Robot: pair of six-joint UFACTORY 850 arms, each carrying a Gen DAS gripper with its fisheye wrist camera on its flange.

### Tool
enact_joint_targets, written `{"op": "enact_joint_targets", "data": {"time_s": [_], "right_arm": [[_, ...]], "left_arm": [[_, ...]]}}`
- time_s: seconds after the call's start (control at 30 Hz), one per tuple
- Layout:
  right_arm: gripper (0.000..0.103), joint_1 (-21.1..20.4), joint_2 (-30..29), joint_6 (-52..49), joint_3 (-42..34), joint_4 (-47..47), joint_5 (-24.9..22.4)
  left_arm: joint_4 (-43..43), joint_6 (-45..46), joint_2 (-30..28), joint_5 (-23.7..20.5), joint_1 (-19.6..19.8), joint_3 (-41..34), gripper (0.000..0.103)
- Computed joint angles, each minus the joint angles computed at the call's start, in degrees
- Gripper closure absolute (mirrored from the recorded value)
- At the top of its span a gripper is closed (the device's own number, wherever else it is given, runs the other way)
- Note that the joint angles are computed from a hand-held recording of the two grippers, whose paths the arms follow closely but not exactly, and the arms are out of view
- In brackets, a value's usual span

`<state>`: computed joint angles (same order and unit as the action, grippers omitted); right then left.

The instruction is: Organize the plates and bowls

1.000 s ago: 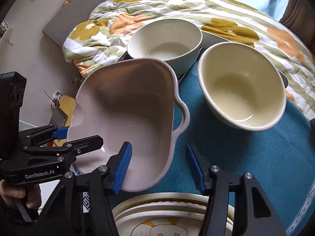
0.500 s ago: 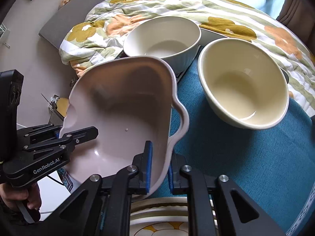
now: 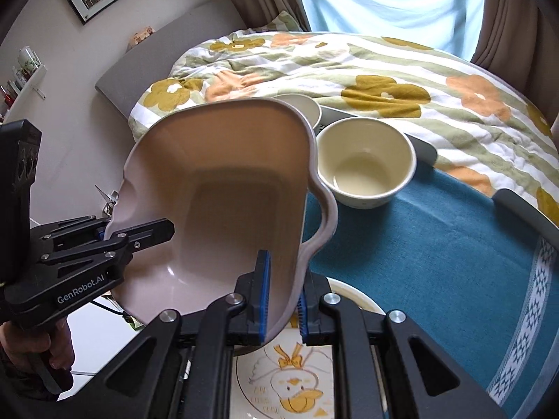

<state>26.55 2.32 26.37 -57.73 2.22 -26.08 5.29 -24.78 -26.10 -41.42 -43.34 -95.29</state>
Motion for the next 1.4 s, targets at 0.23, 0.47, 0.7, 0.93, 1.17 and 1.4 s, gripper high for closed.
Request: {"op": "enact_joint_targets", "data": {"time_s": [0.23, 0.47, 0.7, 0.93, 1.17, 1.4], "right_arm": [[0.09, 1.6, 16.6, 14.6, 9.9, -12.1, -3.6], [0.09, 2.9, 32.6, 26.8, 18.6, -21.0, -13.4], [0.09, -3.5, 47.8, 26.8, 28.1, -18.0, -23.6], [0.09, -18.5, 54.2, 13.7, 36.8, -7.4, -22.7], [0.09, -28.8, 57.4, 3.0, 42.0, 1.3, -20.5], [0.09, -32.2, 57.9, -1.3, 43.8, 4.8, -19.2]], "left_arm": [[4.6, -5.9, 2.8, 0.0, -8.4, -0.3, 0.089], [0.5, -3.9, 0.1, 0.8, -15.9, -3.5, 0.089], [-8.9, 4.0, -9.8, -1.3, -21.0, -12.2, 0.089], [-15.4, 10.1, -19.5, -4.7, -22.3, -20.1, 0.089], [-14.6, 10.5, -25.2, -6.9, -23.2, -26.0, 0.089], [-12.7, 9.7, -26.7, -8.1, -23.4, -27.8, 0.089]]}}
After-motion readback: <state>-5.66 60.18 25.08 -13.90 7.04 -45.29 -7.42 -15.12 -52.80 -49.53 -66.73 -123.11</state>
